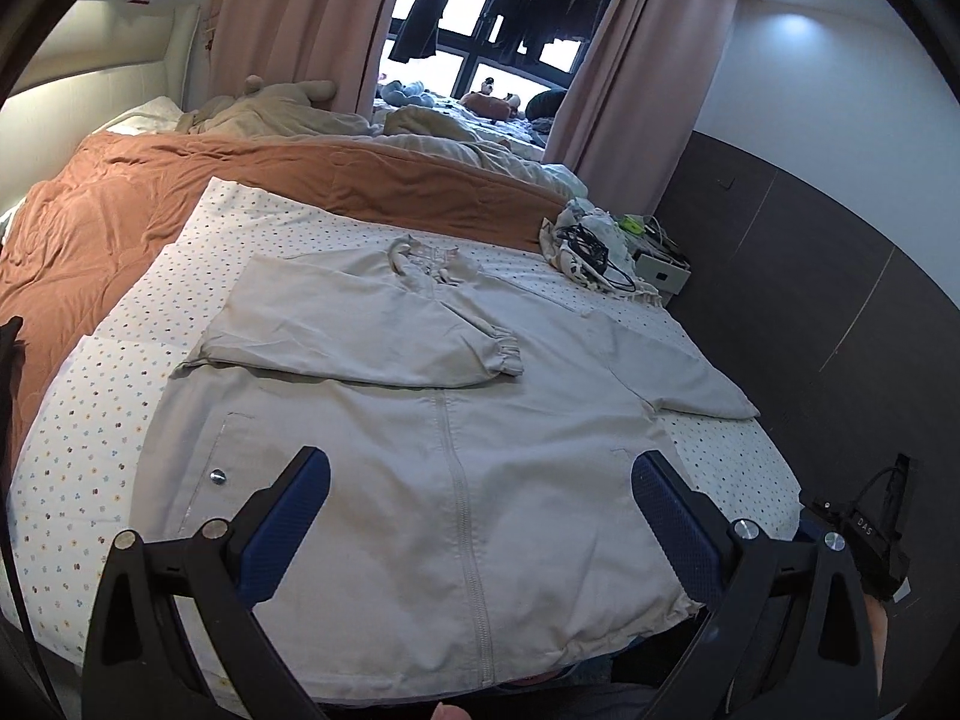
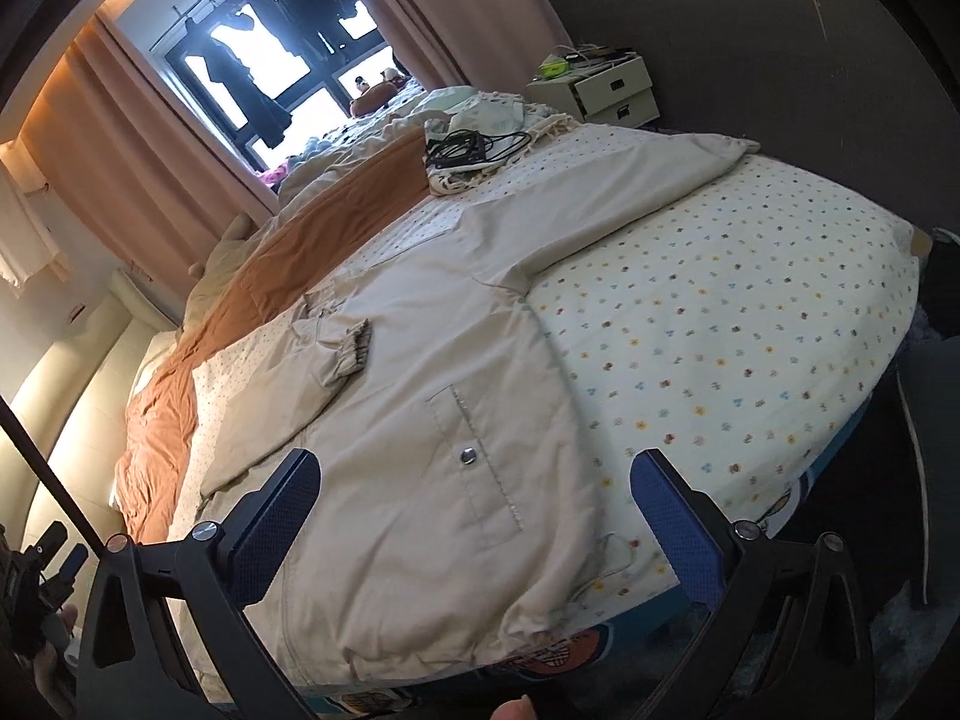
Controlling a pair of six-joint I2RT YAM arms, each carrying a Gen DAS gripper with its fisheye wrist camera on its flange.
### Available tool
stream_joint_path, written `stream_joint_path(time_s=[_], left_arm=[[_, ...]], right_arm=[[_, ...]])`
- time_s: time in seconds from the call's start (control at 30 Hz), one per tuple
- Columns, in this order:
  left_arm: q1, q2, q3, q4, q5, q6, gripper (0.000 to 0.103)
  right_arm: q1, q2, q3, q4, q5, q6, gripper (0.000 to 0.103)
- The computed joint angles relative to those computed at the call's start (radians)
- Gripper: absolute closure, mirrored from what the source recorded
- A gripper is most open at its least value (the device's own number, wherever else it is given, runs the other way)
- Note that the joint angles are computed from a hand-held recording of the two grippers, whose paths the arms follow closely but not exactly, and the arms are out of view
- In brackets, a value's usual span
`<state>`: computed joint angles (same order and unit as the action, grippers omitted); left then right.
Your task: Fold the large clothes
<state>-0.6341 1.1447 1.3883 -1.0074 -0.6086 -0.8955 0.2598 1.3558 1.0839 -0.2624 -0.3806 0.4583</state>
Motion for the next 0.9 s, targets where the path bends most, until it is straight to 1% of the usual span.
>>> stream_joint_path(time_s=[0.1,0.3,0.5,0.53,0.6,0.67,0.77,0.9], left_arm=[[-0.023,0.050,0.046,-0.010,-0.025,-0.002,0.000],[0.013,0.125,0.093,0.042,0.007,0.049,0.000],[0.105,0.205,0.093,0.144,0.088,0.126,0.000],[0.126,0.219,0.089,0.162,0.107,0.137,0.000],[0.165,0.243,0.081,0.196,0.144,0.150,0.000],[0.210,0.270,0.072,0.233,0.182,0.169,0.000],[0.270,0.314,0.068,0.278,0.229,0.203,0.000],[0.350,0.402,0.102,0.318,0.290,0.259,0.000]], right_arm=[[-0.052,0.011,0.004,0.001,-0.052,-0.025,0.000],[-0.125,0.073,0.037,0.028,-0.119,-0.032,0.000],[-0.160,0.206,0.121,0.075,-0.157,-0.014,0.000],[-0.159,0.234,0.141,0.084,-0.157,-0.007,0.002],[-0.165,0.302,0.191,0.106,-0.165,0.013,0.014],[-0.164,0.380,0.256,0.120,-0.165,0.051,0.020],[-0.162,0.502,0.357,0.165,-0.165,0.141,0.022],[-0.125,0.666,0.517,0.199,-0.126,0.237,0.034]])
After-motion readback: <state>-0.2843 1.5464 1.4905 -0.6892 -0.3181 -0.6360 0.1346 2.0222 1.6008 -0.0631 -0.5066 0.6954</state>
